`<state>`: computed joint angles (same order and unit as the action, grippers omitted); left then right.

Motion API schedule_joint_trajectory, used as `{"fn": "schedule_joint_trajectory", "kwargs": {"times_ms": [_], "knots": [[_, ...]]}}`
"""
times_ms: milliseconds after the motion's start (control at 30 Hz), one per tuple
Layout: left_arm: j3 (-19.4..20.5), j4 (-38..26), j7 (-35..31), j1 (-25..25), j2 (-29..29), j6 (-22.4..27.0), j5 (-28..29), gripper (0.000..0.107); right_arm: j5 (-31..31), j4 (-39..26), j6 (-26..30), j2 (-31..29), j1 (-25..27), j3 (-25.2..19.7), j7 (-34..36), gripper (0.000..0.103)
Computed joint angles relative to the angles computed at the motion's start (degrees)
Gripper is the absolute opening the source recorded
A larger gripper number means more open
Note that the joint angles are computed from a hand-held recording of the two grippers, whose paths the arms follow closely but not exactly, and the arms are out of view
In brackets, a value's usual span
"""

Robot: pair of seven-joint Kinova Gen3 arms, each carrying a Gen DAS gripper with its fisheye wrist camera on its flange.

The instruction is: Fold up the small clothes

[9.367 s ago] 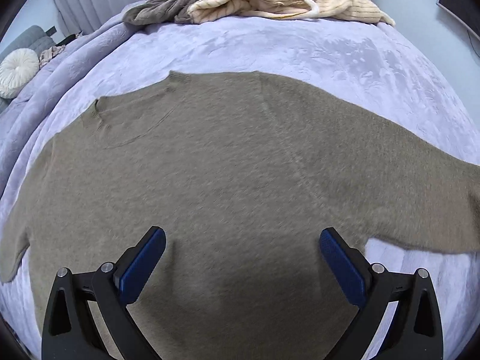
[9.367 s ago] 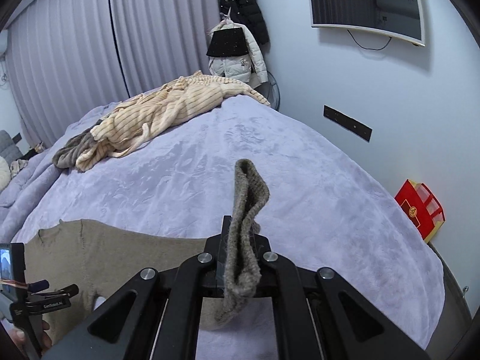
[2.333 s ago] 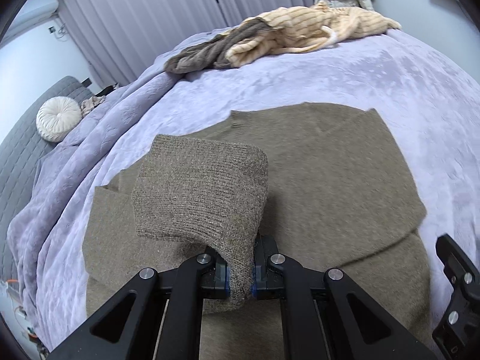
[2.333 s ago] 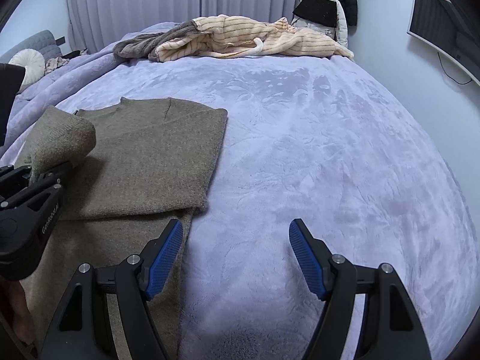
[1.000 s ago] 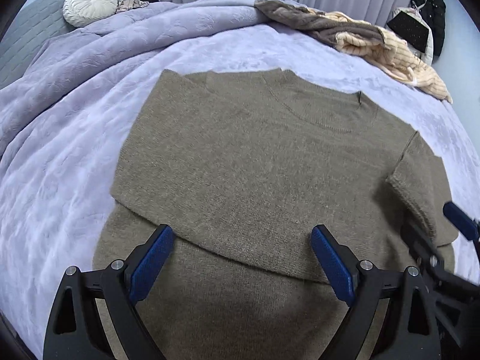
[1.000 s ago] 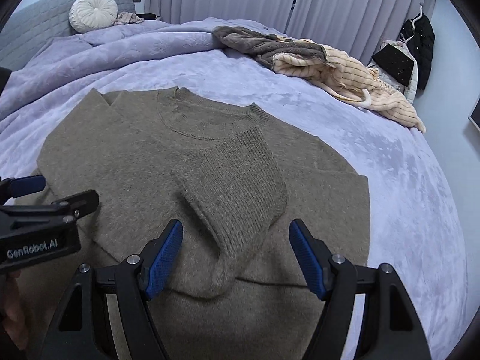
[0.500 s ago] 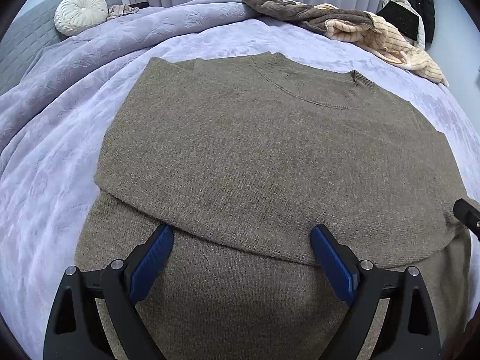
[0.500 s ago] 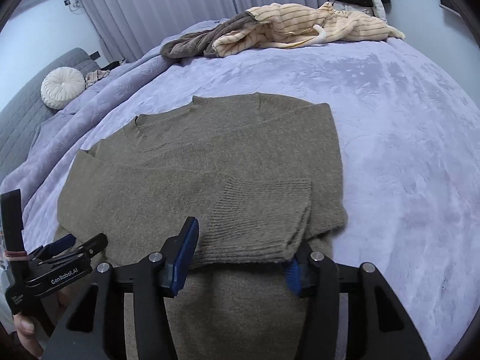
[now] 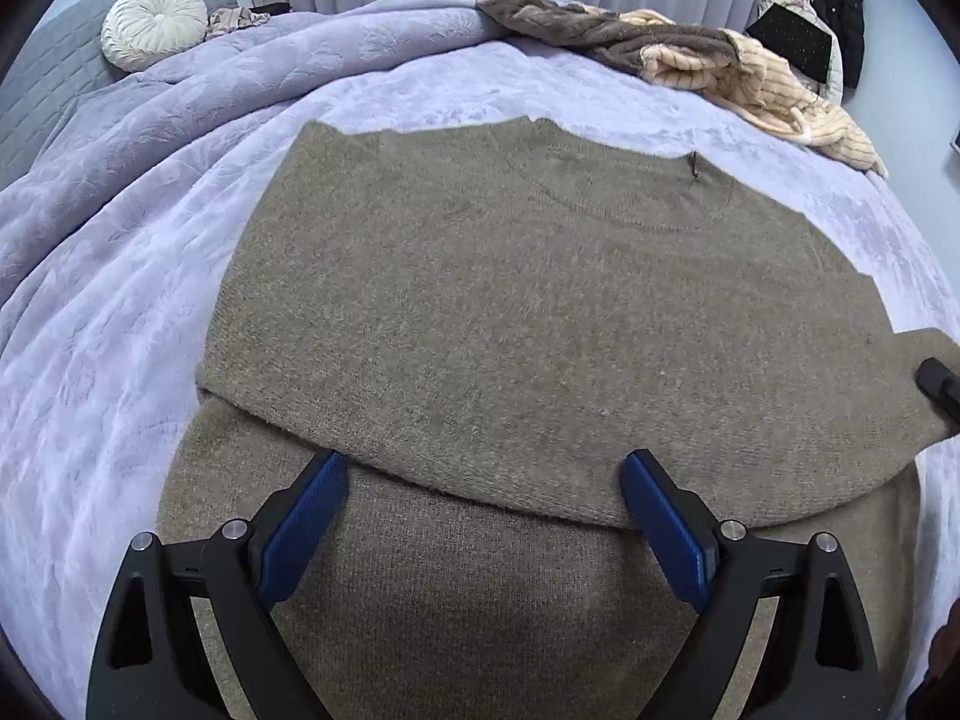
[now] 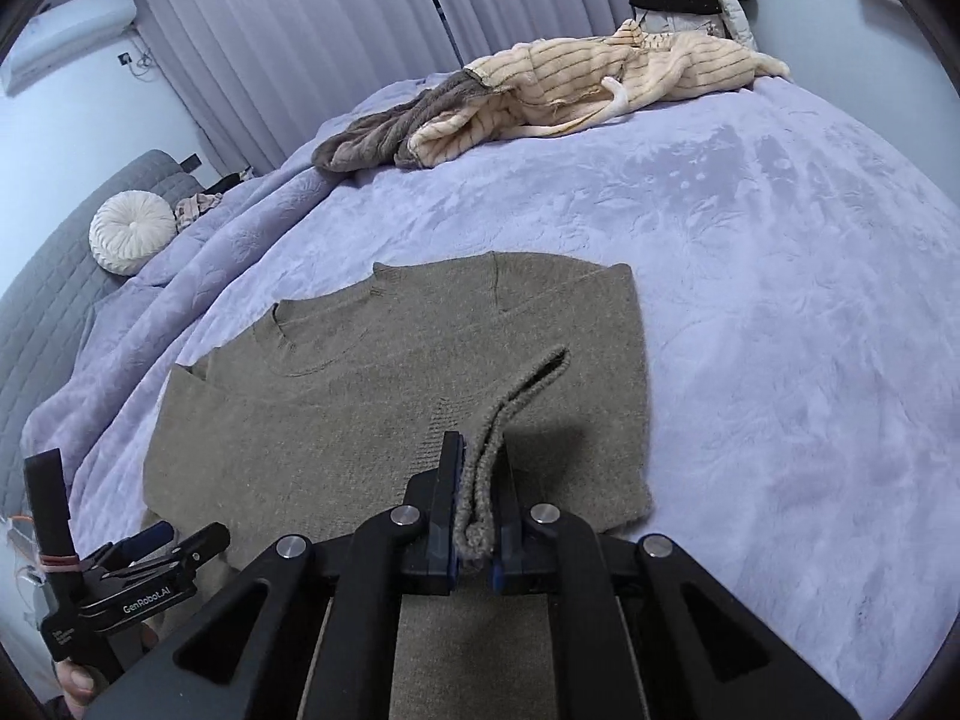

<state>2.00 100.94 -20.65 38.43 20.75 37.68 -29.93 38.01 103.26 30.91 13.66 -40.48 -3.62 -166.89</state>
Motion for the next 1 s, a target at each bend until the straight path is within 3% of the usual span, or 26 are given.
{"fn": "schedule_joint_trajectory", "kwargs": {"times_ms": [133, 233, 300, 400, 467, 533, 600, 700, 800, 867, 933, 1000], "knots": [[0.1, 0.0, -0.8, -0.2, 0.5, 0.1, 0.4, 0.094, -7.2, -2.7, 4.1, 3.1, 2.8, -1.6, 7.4, 0.008], [0.4, 0.5, -2.1, -0.7, -1.1, 0.4, 0.9, 0.094, -7.8, -0.2, 2.6, 1.9, 4.8, -2.4, 5.0, 0.023], [-0.6, 1.9, -0.1, 0.2, -3.2, -0.2, -1.8, 0.094, -5.2, 0.5, 4.0, 0.6, 3.4, -1.7, 0.3, 0.024], [-1.0, 2.2, 1.9, -0.3, -4.8, 0.3, -5.6, 0.094, 1.3, -1.1, 10.8, 0.1, -3.6, 1.8, -4.3, 0.033], [-1.0, 1.5, 1.9, -2.0, -4.8, 0.7, -7.1, 0.094, 5.7, -2.9, 15.5, 0.6, -7.1, 2.1, -6.5, 0.052], [-0.7, -0.4, -0.3, -5.1, -4.1, 0.9, -6.0, 0.094, 10.1, -4.9, 20.0, 1.7, -10.8, 2.7, -7.8, 0.054], [-0.9, -2.3, -3.8, -8.0, -2.9, 0.1, -3.3, 0.094, 12.2, -6.3, 21.5, 2.5, -10.4, 0.3, -6.9, 0.054], [2.0, -5.9, -10.2, -14.0, 0.5, -0.4, 2.0, 0.094, 8.9, -7.9, 17.9, 3.9, -5.0, -4.8, -1.0, 0.054], [1.0, -10.5, -16.3, -14.5, 4.9, 2.5, 6.8, 0.094, 2.4, -9.9, 15.8, 6.8, -4.1, -3.4, 5.2, 0.054], [-1.6, -13.5, -19.4, -13.0, 8.5, 5.7, 9.4, 0.094, -2.2, -11.2, 16.1, 9.1, -0.5, -5.0, 7.8, 0.054], [-0.4, -12.8, -20.6, -14.7, 8.7, 5.2, 10.6, 0.094, -4.9, -10.4, 14.3, 9.0, 0.9, -4.7, 8.9, 0.054], [-1.7, -9.5, -19.5, -13.9, 6.4, 2.6, 10.8, 0.094, -6.1, -10.5, 14.9, 8.4, -2.0, -1.6, 10.3, 0.054]]}}
